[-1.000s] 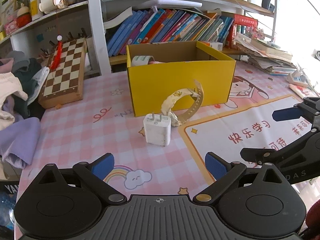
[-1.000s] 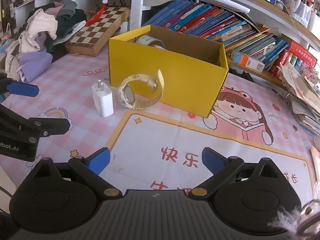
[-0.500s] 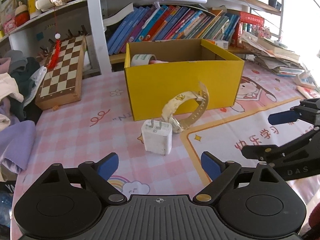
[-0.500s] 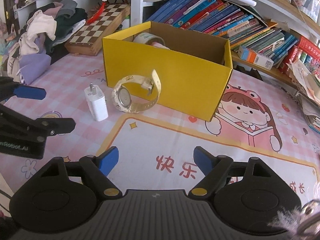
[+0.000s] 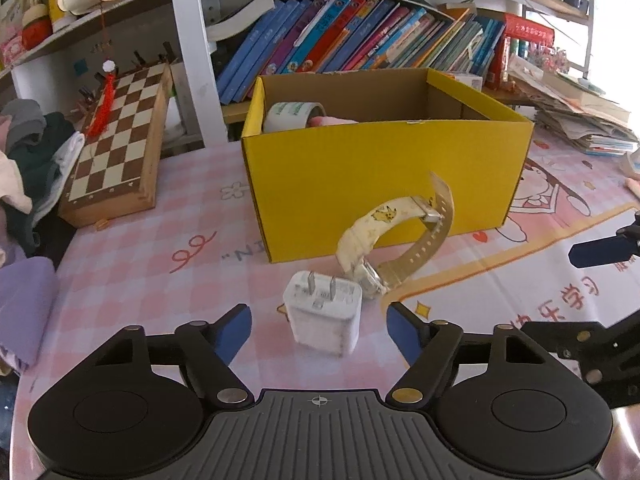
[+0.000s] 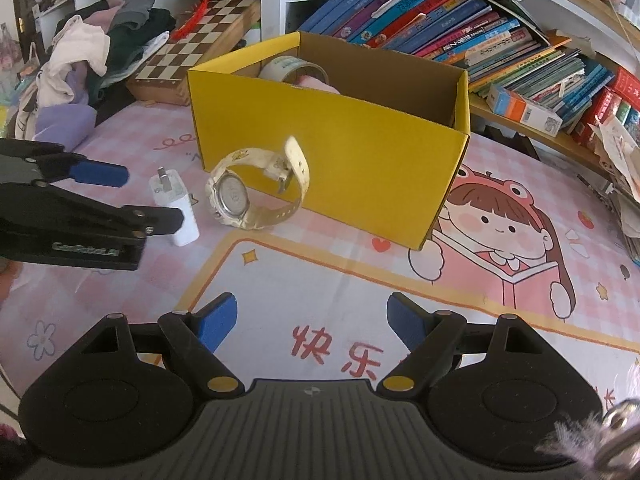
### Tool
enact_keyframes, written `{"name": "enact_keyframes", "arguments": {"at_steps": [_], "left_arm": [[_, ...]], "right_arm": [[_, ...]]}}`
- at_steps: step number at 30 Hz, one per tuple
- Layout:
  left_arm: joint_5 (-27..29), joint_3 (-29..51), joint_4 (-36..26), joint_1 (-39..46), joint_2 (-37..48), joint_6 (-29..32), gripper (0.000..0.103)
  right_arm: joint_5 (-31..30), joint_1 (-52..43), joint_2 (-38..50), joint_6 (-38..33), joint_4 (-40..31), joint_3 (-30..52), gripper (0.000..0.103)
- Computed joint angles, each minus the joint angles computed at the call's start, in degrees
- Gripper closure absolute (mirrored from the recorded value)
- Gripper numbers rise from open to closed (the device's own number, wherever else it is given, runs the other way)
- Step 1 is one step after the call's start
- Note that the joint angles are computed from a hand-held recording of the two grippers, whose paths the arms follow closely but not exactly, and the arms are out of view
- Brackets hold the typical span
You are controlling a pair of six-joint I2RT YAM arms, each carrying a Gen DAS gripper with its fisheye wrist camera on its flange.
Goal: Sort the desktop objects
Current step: 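Close the left tool on the white charger while the right tool grips the cream watch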
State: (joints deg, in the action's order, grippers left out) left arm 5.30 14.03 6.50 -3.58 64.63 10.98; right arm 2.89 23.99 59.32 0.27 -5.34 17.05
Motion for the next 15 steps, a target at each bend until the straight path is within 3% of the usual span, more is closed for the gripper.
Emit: {"name": "enact_keyframes", "arguments": {"at_steps": [4,11,15], "left_arm": [[-1.1,1.1,2.8,-1.4,4.6,-0.9,0.037],[-2.5,2.4,6.2,-2.4,10.3,-2.8,0.057],[-1.6,2.8,7.2,-1.7,11.9,-3.4,0.058]], "right_arm": [[-2.3,-2.0,3.0,-0.7,1.8,1.1,0.021],[-5.6,-4.3,8.7,-0.6,4.7,3.6,0.021],[-6.8,-5.0,11.7,-0.4,5.9,5.1,0.021]]}}
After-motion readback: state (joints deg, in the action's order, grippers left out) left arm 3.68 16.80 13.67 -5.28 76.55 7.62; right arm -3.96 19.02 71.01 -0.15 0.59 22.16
